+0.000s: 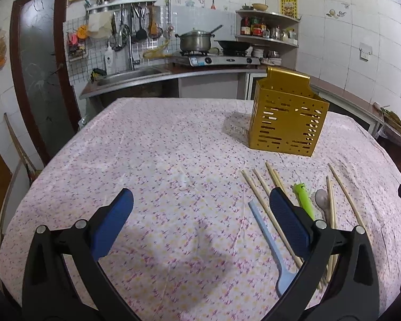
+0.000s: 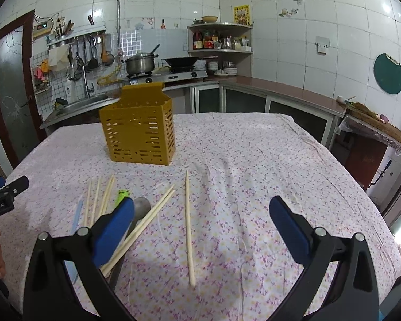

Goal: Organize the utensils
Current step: 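Close the right gripper on a wooden chopstick while the left gripper grasps another chopstick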

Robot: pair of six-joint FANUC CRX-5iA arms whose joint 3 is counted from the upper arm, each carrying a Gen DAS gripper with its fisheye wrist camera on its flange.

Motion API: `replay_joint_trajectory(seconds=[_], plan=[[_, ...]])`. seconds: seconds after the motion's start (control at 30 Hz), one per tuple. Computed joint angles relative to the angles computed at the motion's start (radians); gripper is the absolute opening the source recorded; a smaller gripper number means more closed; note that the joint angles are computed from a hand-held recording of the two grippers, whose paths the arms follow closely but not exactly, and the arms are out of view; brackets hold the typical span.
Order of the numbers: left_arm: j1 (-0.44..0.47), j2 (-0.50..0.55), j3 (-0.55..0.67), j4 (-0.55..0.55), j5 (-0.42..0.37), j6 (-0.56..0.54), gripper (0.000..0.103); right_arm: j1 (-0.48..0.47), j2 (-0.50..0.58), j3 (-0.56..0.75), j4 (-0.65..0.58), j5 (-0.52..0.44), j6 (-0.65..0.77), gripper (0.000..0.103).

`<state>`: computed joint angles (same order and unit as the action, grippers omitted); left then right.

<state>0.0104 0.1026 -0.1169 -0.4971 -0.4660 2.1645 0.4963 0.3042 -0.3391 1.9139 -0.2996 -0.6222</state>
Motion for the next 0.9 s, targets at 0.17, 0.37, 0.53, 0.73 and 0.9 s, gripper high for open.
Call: replay_joint_trajectory(seconds=[0.17, 0.37, 0.53, 0.73, 0.9], plan=[[0.023, 0.081, 0.052, 0.136, -0.015, -0.156, 0.097, 0.013, 0.058, 0.072, -0.216, 0.043, 0.191, 0.081], [0.06, 0.178, 0.113, 0.325, -0.042, -0.323, 0.085, 0.053, 0.142, 0.18, -0.498, 0.022, 0.46, 0.068], [0.054, 0.254, 0.197, 0.361, -0.107, -0.35, 0.077, 0.078, 0.2, 0.27, -0.69, -0.001, 0.651, 0.067], [0.027, 0.363, 0.337, 0.38, -0.201, -0.348, 0.067, 0.124, 0.312, 0.49, -1.104, -0.103, 1.064, 0.061], [0.019, 0.453, 0.452, 0.389, -0.311, -0.349, 0.057, 0.135, 0.404, 0.675, -1.339, -0.213, 1.308, 0.054]])
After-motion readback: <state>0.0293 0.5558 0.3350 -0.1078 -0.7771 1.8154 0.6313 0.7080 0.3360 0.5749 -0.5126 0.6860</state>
